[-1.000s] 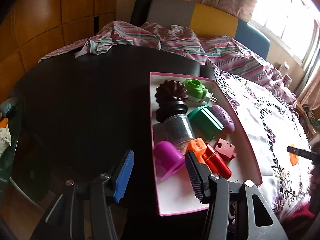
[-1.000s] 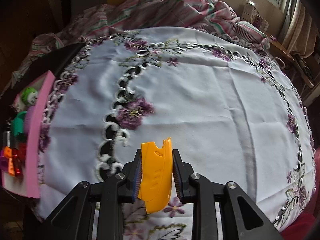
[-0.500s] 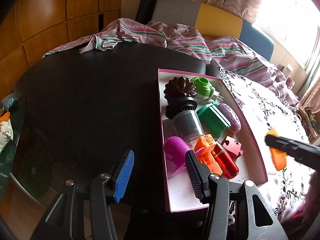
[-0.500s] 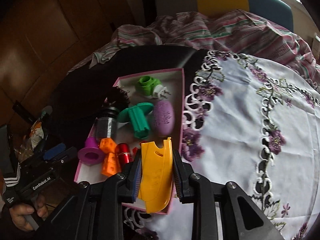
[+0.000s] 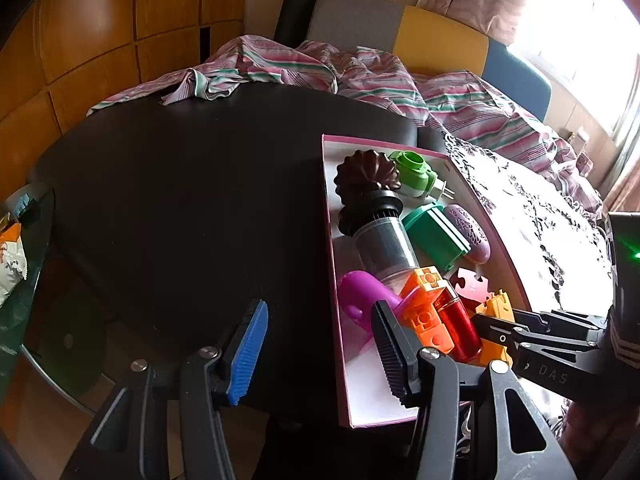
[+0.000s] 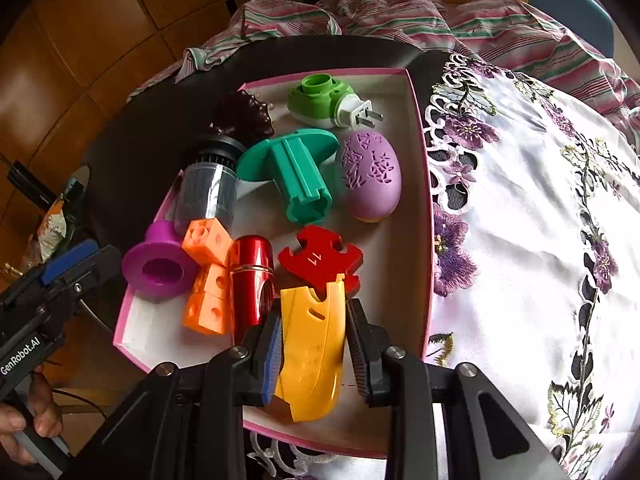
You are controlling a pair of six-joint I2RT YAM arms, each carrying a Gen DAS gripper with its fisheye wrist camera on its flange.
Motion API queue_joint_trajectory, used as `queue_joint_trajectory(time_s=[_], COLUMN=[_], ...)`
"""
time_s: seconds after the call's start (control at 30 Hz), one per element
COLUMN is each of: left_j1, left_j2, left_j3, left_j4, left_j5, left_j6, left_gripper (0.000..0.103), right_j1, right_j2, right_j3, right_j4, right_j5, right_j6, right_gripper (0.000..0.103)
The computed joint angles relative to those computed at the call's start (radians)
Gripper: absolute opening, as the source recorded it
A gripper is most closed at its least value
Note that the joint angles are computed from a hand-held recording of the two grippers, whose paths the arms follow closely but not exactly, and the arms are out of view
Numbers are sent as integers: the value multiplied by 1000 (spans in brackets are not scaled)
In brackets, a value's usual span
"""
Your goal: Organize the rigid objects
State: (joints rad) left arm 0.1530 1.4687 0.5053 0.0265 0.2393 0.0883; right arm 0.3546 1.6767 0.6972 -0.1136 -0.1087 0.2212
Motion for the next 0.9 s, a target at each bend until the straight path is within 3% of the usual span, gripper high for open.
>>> queue_joint_trajectory(time_s=[0.37,0.83,0.9], left_j1=[-7,-18,-18], left_j2=[-40,-201,-229], left_j3=[-24,-82,-91], left_j4=[10,12,6], left_j5=[-5,-75,-81], left_j6=[-4,-7,-13], left_gripper=[62,77,84], right_j1=[3,123,147], right_j2=[-56,-159,-186], right_j3=[-47,-69,-86], right_j4=[33,43,57], right_j5=[19,230,277], right_j6=[16,80,94], right_gripper=[35,36,36])
